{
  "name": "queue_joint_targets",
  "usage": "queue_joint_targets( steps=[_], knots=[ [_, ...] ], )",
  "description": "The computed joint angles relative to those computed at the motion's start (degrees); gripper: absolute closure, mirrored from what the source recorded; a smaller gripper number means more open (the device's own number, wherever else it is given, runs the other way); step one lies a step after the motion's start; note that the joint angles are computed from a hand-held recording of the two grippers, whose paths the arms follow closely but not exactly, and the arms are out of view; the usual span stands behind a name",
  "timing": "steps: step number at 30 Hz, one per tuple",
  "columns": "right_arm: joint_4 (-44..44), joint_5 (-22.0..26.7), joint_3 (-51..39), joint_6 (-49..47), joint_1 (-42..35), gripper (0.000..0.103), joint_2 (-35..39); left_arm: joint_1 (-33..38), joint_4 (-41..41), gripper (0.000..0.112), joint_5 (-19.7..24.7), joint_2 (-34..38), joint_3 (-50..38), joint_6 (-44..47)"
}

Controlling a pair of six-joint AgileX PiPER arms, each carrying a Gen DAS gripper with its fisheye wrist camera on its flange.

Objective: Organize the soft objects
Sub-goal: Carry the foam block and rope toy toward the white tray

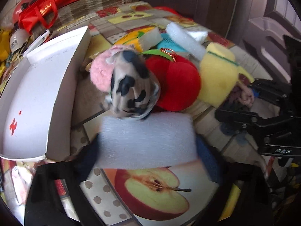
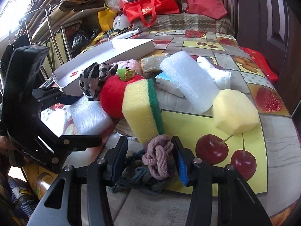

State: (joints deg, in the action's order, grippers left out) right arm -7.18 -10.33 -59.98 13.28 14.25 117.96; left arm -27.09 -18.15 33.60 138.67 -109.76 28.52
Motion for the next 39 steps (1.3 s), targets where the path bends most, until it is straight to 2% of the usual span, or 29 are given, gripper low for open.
queue_joint_targets(
  steps=[2,3,9,13,14,18,25,30,35,39],
  knots=[
    [-5.1,-0.4,0.4,5.0,-0.4,0.074,-0.2,0.4,-2.7,0.022,-1.1,-0.9,1.7,2.9],
    [-7.3,-0.9,0.7,7.1,-0.6,0.077,-0.4,0.5,-3.6,0.022,-1.6,-1.2,2.3,4.0],
    [-5.4,-8.8,6.0,5.5,-1.1,0.08,-4.2,1.1,-13.8,0.022,-8.7,-6.9,11.0,14.2],
    [-1.7,-9.9,6.6,2.9,-0.8,0.08,-6.1,2.2,-20.5,0.022,-11.6,-9.6,13.7,19.5],
    [-0.8,-10.2,6.8,2.3,-0.7,0.08,-6.4,2.8,-24.5,0.022,-12.3,-10.3,14.6,23.1],
    [4.1,-13.8,8.4,-1.2,0.0,0.081,-7.9,4.6,-33.3,0.022,-15.5,-11.8,16.2,30.7],
    [5.5,-16.8,9.0,-1.2,0.1,0.081,-9.9,7.1,-46.8,0.022,-20.2,-13.5,18.9,42.4],
    [5.5,-16.0,7.0,-1.4,0.5,0.081,-10.1,9.0,-47.9,0.022,-18.9,-13.3,18.1,42.0],
    [7.8,-16.0,5.8,-3.3,1.4,0.081,-9.9,10.8,-54.5,0.022,-15.8,-13.7,19.2,47.4],
    [9.4,-15.2,5.1,-4.8,1.7,0.081,-9.6,11.6,-56.5,0.022,-14.5,-13.5,19.2,48.7]
  ],
)
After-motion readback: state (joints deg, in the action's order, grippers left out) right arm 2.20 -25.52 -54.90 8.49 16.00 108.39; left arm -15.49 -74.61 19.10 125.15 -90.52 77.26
